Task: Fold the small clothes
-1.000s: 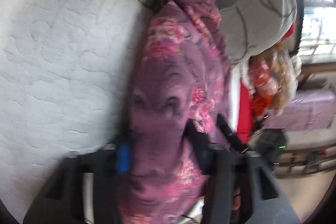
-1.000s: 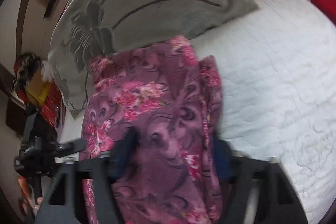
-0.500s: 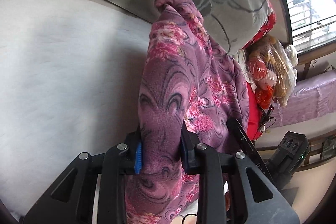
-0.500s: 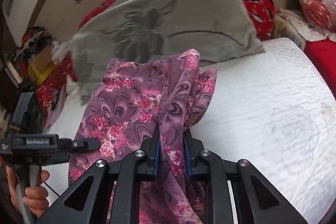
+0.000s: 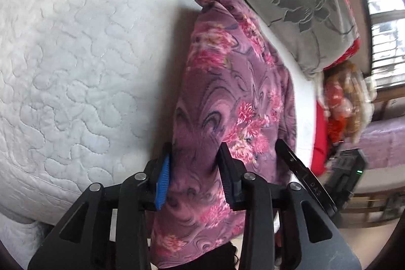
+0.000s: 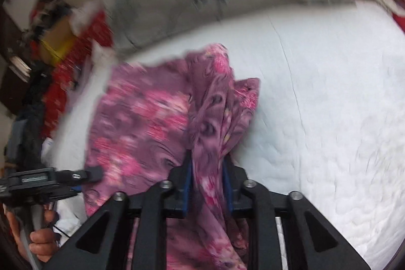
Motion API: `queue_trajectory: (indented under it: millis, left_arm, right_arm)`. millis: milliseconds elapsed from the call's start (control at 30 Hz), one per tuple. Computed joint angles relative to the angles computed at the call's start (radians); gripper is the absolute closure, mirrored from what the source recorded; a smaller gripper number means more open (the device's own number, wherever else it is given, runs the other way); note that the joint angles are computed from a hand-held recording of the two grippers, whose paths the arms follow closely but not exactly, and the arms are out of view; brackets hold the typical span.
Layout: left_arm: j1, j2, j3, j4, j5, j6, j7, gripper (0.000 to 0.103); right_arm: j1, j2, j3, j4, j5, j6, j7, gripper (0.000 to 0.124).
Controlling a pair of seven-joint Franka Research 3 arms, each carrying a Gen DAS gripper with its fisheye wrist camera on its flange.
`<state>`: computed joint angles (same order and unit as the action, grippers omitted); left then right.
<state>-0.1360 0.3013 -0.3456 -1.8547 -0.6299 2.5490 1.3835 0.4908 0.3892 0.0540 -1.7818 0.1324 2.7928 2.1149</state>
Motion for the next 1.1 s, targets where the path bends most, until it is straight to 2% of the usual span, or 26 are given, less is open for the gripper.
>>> queue_trajectory:
  millis: [100, 167, 233, 267, 367, 400, 433, 467, 500, 533, 567, 600, 667, 700, 733, 767, 800, 867, 900, 933, 967, 1000, 1033, 1067, 1100]
  left_arm:
    - [0.005, -0.027, 0.002, -0.002, -0.009, 0.046, 0.032, 0.072]
    - [-0.017, -0.005, 0.012, 0.055, 0.049, 0.082, 0.025, 0.072]
    - [-0.043, 0.056, 0.025, 0.156, 0.143, 0.075, -0.003, 0.070]
    - [-0.056, 0.086, 0.031, 0.199, 0.195, 0.065, -0.020, 0.070]
    - [-0.124, 0.229, 0.080, 0.407, 0.407, -0.028, -0.114, 0.070]
    - [-0.141, 0.280, 0.090, 0.476, 0.458, -0.056, -0.138, 0.070]
    - [-0.152, 0.318, 0.095, 0.517, 0.504, -0.047, -0.160, 0.070]
    - [-0.150, 0.326, 0.098, 0.522, 0.523, -0.065, -0.168, 0.070]
    - [-0.158, 0.362, 0.103, 0.563, 0.552, -0.075, -0.190, 0.070]
    - [-0.169, 0.411, 0.113, 0.624, 0.579, -0.102, -0.217, 0.071]
    - [-0.167, 0.437, 0.111, 0.652, 0.593, -0.111, -0.225, 0.072]
    - [-0.165, 0.447, 0.110, 0.661, 0.606, -0.108, -0.233, 0.075]
    - [-0.155, 0.453, 0.095, 0.689, 0.612, -0.136, -0.239, 0.075]
    - [-0.136, 0.440, 0.077, 0.680, 0.598, -0.149, -0.227, 0.075]
    - [-0.118, 0.404, 0.066, 0.637, 0.585, -0.138, -0.220, 0.075]
    - [-0.108, 0.363, 0.063, 0.584, 0.581, -0.112, -0.216, 0.075]
    - [-0.091, 0.307, 0.054, 0.504, 0.575, -0.068, -0.196, 0.075]
    - [-0.069, 0.207, 0.043, 0.354, 0.564, 0.000, -0.172, 0.068]
    - [-0.064, 0.169, 0.039, 0.289, 0.554, 0.028, -0.171, 0.057]
    - [-0.065, 0.143, 0.039, 0.234, 0.550, 0.050, -0.179, 0.051]
    - [-0.076, 0.138, 0.046, 0.208, 0.562, 0.046, -0.194, 0.051]
    - [-0.089, 0.152, 0.053, 0.209, 0.577, 0.015, -0.205, 0.049]
    - [-0.082, 0.152, 0.045, 0.193, 0.563, 0.027, -0.202, 0.047]
    - [-0.071, 0.136, 0.039, 0.169, 0.542, 0.044, -0.207, 0.047]
    - [-0.059, 0.118, 0.031, 0.163, 0.518, 0.023, -0.213, 0.047]
  right_arm:
    - [-0.014, -0.029, -0.007, -0.032, 0.034, 0.043, 0.009, 0.090]
    - [0.013, -0.037, -0.054, -0.031, -0.020, 0.074, 0.060, 0.089]
    - [-0.007, -0.013, -0.042, 0.012, -0.017, 0.092, 0.040, 0.089]
    - [-0.044, 0.028, -0.003, 0.071, 0.020, 0.074, -0.012, 0.088]
    - [-0.049, 0.158, 0.001, 0.276, 0.030, -0.085, -0.037, 0.087]
    - [-0.049, 0.190, 0.002, 0.320, 0.036, -0.105, -0.045, 0.089]
    - [-0.058, 0.212, 0.016, 0.340, 0.052, -0.087, -0.071, 0.105]
    - [-0.067, 0.221, 0.029, 0.336, 0.073, -0.032, -0.112, 0.119]
    - [-0.051, 0.212, 0.007, 0.308, 0.057, 0.017, -0.107, 0.119]
    - [-0.013, 0.214, -0.045, 0.302, 0.028, 0.034, -0.070, 0.119]
    - [0.000, 0.222, -0.067, 0.308, 0.015, 0.024, -0.047, 0.119]
    - [-0.017, 0.249, -0.055, 0.335, 0.025, -0.020, -0.053, 0.120]
    - [-0.045, 0.248, -0.025, 0.320, 0.059, 0.007, -0.099, 0.119]
    - [-0.025, 0.240, -0.054, 0.327, 0.028, -0.021, -0.069, 0.114]
    - [0.007, 0.226, -0.097, 0.324, -0.005, -0.046, -0.035, 0.095]
    - [0.042, 0.194, -0.143, 0.302, -0.085, -0.070, 0.030, 0.094]
    - [0.052, 0.166, -0.153, 0.264, -0.104, -0.044, 0.033, 0.094]
    - [0.006, 0.082, -0.081, 0.144, -0.087, 0.074, -0.061, 0.094]
    - [-0.001, 0.056, -0.062, 0.104, -0.082, 0.110, -0.092, 0.094]
    - [-0.002, 0.032, -0.048, 0.063, -0.085, 0.143, -0.121, 0.094]
    - [-0.003, 0.019, -0.034, 0.039, -0.080, 0.148, -0.155, 0.095]
    - [0.020, 0.023, -0.051, 0.043, -0.092, 0.098, -0.170, 0.098]
    - [0.066, 0.053, -0.097, 0.081, -0.165, -0.008, -0.134, 0.099]
    - [0.079, 0.077, -0.108, 0.106, -0.182, -0.059, -0.142, 0.097]
    - [0.092, 0.070, -0.120, 0.096, -0.246, -0.054, -0.098, 0.097]
